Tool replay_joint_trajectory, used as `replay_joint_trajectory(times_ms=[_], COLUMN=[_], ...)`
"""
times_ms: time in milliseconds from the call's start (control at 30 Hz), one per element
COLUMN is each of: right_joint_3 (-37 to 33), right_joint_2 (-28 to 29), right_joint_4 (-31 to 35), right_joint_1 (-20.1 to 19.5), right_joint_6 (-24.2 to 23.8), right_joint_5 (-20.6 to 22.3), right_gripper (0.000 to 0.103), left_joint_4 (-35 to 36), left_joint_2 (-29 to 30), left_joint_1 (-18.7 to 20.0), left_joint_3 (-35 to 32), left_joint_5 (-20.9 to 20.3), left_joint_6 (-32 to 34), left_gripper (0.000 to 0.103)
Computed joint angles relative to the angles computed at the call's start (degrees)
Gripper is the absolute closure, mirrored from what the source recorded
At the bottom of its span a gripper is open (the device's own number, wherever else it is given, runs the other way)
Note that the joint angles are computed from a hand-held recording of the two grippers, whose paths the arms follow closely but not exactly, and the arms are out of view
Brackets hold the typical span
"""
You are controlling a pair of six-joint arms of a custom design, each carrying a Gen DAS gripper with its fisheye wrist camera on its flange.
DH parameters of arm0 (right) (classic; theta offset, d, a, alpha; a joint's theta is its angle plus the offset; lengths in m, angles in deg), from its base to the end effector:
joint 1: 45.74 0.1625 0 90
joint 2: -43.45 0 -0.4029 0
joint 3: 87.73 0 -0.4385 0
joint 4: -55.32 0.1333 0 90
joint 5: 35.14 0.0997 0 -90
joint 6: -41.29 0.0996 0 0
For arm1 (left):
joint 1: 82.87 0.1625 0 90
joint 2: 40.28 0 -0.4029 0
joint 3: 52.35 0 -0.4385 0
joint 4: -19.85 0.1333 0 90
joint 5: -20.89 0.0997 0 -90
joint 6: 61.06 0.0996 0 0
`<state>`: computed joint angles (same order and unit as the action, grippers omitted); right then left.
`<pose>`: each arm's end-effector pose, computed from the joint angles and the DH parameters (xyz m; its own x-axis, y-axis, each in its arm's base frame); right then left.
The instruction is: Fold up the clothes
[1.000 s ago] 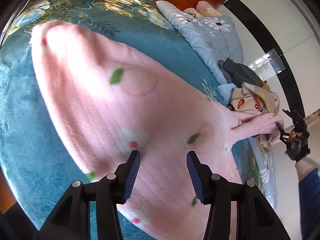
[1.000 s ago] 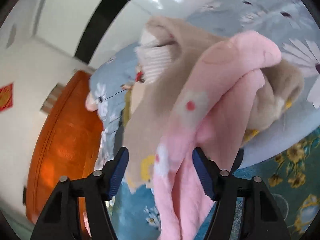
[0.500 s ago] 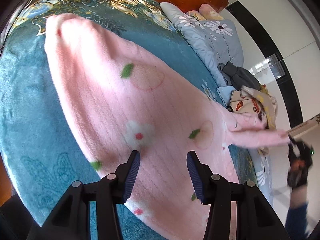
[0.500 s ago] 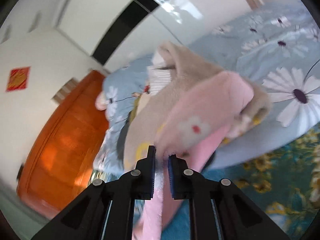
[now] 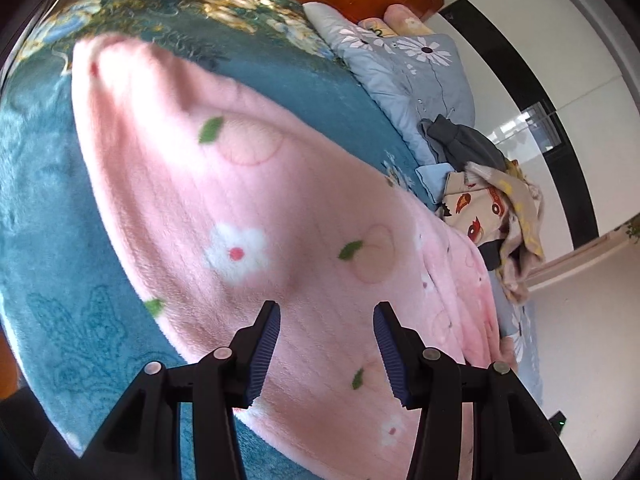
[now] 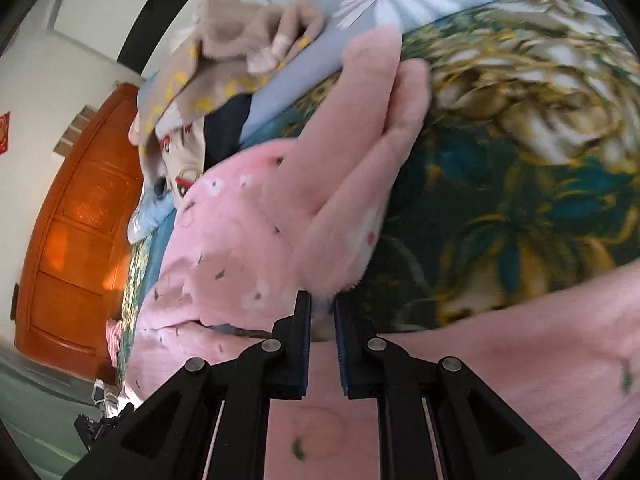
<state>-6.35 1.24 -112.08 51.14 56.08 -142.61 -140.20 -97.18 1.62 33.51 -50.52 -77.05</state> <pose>0.1956 -0.7575 0.1433 -0.9612 0.2669 0.0700 0.1564 0.7361 -0.6585 0.0932 -0.7533 0.2821 -0.9462 -0.3197 -0.0499 -0.1959 0.6888 -0.6980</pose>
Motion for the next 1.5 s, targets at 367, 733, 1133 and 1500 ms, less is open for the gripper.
replay_joint_trajectory(times_ms=[367, 733, 1133, 1500], right_joint_3=[-10.5, -22.7, 7.0, 11.0], right_joint_2=[3.7, 9.6, -11.0, -12.2], right_joint_4=[-3.9, 4.8, -22.9, -17.1], right_joint_1=[-4.9, -4.8, -3.1, -7.1], right_joint_6=[10.7, 10.3, 2.2, 12.9], right_joint_5=[-1.5, -1.7, -12.0, -7.4], right_gripper=[0.07, 0.096, 0.098, 0.096], left_joint_4=[-0.8, -0.8, 0.7, 2.5], left_joint_2=[-1.0, -2.1, -0.4, 0.4], left_joint_1=[-0.8, -0.4, -0.6, -1.4], left_joint_3=[2.0, 2.9, 0.6, -0.9], left_joint_5=[2.2, 3.2, 0.0, -0.2], left_joint_6=[-1.4, -3.9, -1.2, 0.4], left_gripper=[0.05, 0.05, 0.05, 0.05])
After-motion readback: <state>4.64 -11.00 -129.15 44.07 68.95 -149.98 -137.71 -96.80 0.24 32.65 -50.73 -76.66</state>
